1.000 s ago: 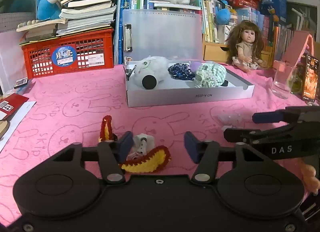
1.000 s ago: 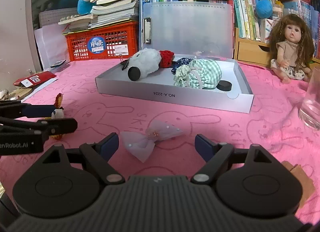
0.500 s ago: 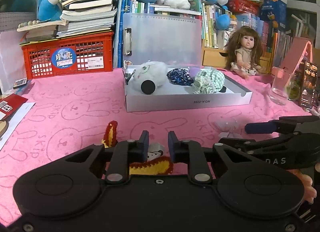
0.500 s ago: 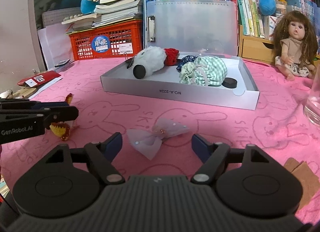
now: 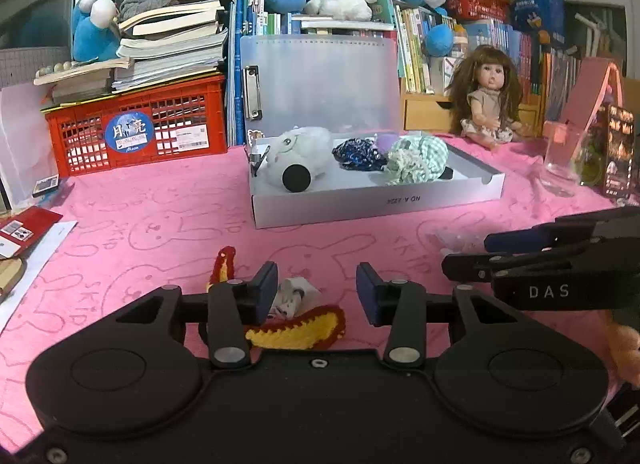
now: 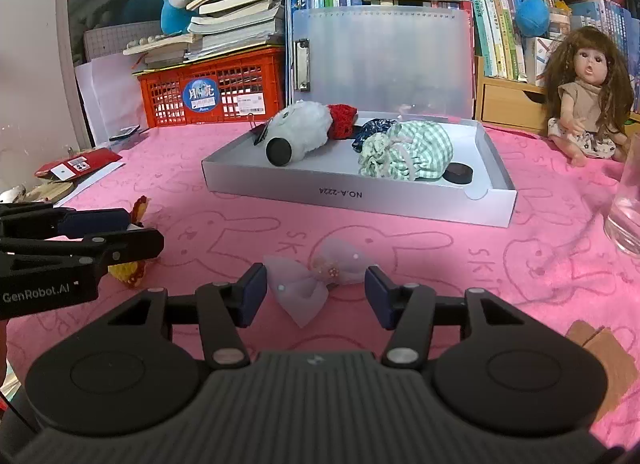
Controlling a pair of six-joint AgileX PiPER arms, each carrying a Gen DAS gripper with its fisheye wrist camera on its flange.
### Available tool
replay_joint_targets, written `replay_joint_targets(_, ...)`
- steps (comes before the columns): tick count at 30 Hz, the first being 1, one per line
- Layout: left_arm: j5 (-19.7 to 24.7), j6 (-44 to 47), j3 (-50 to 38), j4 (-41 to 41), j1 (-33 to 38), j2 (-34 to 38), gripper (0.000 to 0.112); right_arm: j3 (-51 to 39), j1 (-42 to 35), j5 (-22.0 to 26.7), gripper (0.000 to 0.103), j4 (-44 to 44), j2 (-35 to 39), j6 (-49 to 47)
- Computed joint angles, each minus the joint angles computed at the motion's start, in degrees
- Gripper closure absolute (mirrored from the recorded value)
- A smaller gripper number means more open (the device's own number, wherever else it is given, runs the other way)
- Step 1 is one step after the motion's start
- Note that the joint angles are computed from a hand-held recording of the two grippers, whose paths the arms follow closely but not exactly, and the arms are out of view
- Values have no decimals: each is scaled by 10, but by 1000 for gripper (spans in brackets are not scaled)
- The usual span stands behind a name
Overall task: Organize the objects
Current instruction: 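Grasp the sheer white bow with the right gripper while the left grasps the small white toy, then carry the white bow and small white toy over the box with both grippers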
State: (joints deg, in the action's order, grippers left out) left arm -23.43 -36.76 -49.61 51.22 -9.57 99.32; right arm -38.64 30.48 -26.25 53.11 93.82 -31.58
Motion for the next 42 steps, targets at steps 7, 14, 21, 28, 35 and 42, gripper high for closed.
replay_joint_targets(7, 31, -12, -13, -3, -3, 12, 69, -9, 4, -4, 41, 12, 11, -5)
replay_joint_targets(14, 21, -80, -22, 58, 10, 18, 79, -13, -2, 0, 41, 4, 14, 12)
replay_joint_targets(21, 4, -85, -15, 60, 10, 10, 90, -13, 11, -13, 67, 28, 19, -9)
replay_joint_targets(28, -8, -80, -15, 55, 4, 1, 90, -4, 10, -27, 75, 22, 10, 9)
replay_joint_targets(35, -12, -122, -30, 88, 0, 1, 89, 4, 10, -42, 78, 28, 5, 16)
replay_joint_targets(42, -17, -148, -44, 103, -4, 8, 89, 12, 8, -56, 79, 24, -3, 29)
